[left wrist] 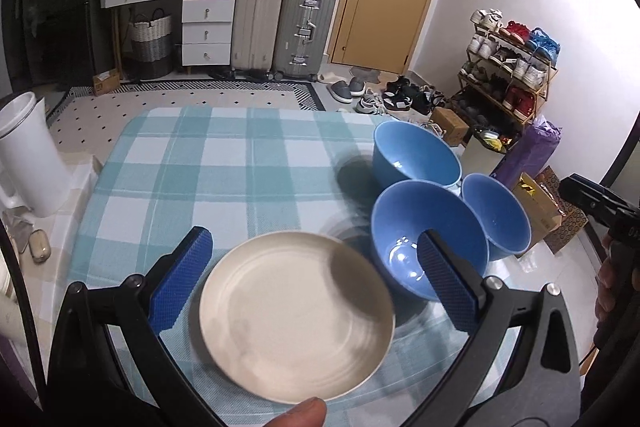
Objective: Organize plates and bowls
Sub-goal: 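Move both tools toward the rim of a light-blue bowl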
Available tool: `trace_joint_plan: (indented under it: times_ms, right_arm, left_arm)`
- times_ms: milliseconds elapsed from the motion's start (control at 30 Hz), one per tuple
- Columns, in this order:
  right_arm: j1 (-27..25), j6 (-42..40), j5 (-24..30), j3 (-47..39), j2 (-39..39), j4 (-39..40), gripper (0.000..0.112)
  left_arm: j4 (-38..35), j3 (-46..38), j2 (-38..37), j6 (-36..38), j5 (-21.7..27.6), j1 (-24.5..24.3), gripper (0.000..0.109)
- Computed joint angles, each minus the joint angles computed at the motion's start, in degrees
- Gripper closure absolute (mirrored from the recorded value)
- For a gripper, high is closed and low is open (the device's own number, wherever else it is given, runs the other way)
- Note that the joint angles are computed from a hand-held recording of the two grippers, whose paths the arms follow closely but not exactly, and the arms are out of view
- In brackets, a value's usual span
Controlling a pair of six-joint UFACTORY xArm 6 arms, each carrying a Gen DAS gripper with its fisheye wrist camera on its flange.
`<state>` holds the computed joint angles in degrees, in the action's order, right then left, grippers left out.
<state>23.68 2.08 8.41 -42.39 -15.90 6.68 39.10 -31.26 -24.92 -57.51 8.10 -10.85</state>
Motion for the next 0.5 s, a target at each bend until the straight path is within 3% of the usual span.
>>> trace_joint_plan:
  times_ms: [500]
  right_arm:
    - [-6.0, -13.4, 6.7, -10.1, 5.9, 14.0, 0.010]
  left_arm:
    - [-14.3, -16.8, 14.1, 15.1, 4.2, -2.9, 0.007]
